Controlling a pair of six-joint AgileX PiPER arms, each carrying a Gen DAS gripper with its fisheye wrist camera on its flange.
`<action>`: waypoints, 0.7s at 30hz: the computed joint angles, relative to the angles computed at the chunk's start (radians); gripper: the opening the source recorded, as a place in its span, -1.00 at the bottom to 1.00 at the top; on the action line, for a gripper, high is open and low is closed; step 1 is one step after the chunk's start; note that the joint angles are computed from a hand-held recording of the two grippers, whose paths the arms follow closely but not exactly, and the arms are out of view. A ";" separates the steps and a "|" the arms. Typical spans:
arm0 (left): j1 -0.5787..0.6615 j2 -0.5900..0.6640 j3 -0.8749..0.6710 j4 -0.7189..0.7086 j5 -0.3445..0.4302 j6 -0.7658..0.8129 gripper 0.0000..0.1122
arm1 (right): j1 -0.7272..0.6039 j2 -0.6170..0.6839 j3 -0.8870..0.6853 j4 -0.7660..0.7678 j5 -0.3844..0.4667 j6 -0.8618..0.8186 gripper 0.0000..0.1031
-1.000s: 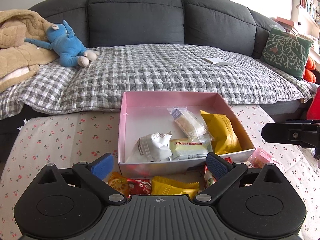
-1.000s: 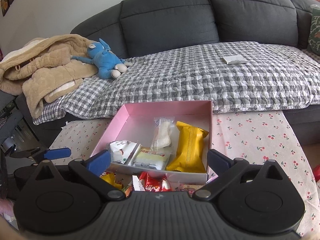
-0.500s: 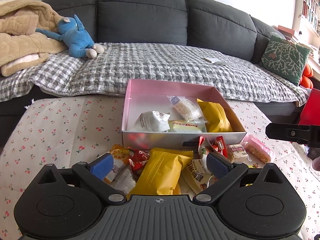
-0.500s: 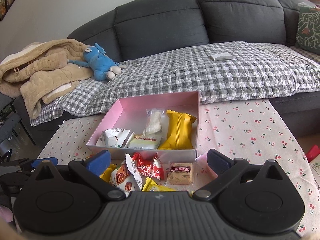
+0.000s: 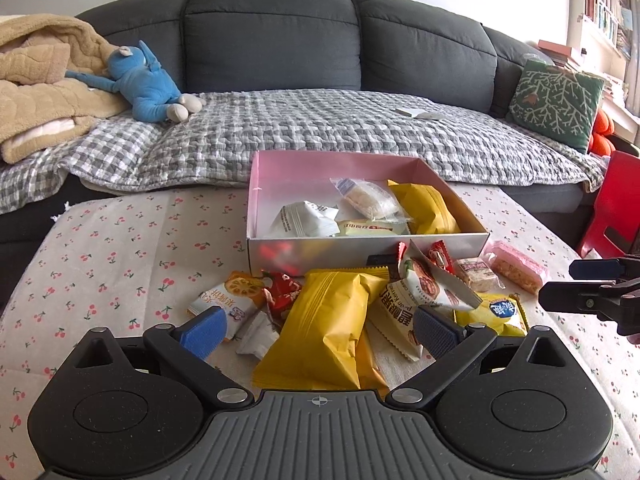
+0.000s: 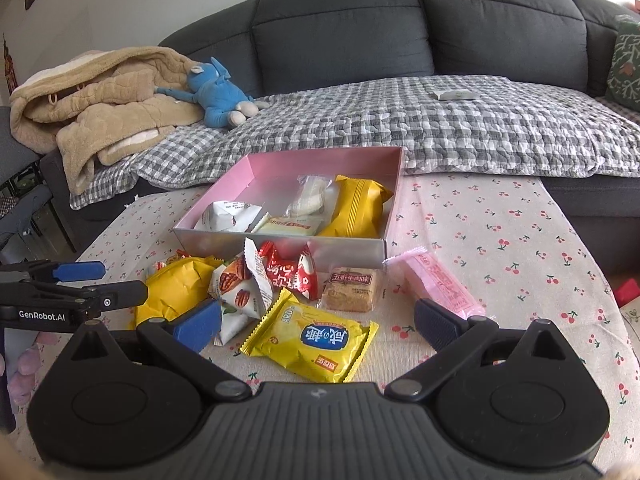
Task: Organize snacks
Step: 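Reach the left tool to the large yellow bag while the right tool reaches the yellow ARD biscuit packet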
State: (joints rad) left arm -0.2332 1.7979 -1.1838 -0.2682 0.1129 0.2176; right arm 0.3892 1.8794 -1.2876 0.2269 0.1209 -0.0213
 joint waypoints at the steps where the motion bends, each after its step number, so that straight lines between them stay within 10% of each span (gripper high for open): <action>1: 0.001 0.000 0.005 -0.054 0.003 0.065 0.79 | 0.001 0.003 -0.002 0.019 0.009 -0.026 0.99; 8: 0.010 0.037 -0.021 -0.312 0.039 0.413 0.79 | 0.018 0.040 -0.037 0.184 0.065 -0.299 0.99; 21: 0.049 0.166 -0.196 -0.454 0.205 0.576 0.75 | -0.056 0.159 -0.207 0.457 0.211 -0.764 0.98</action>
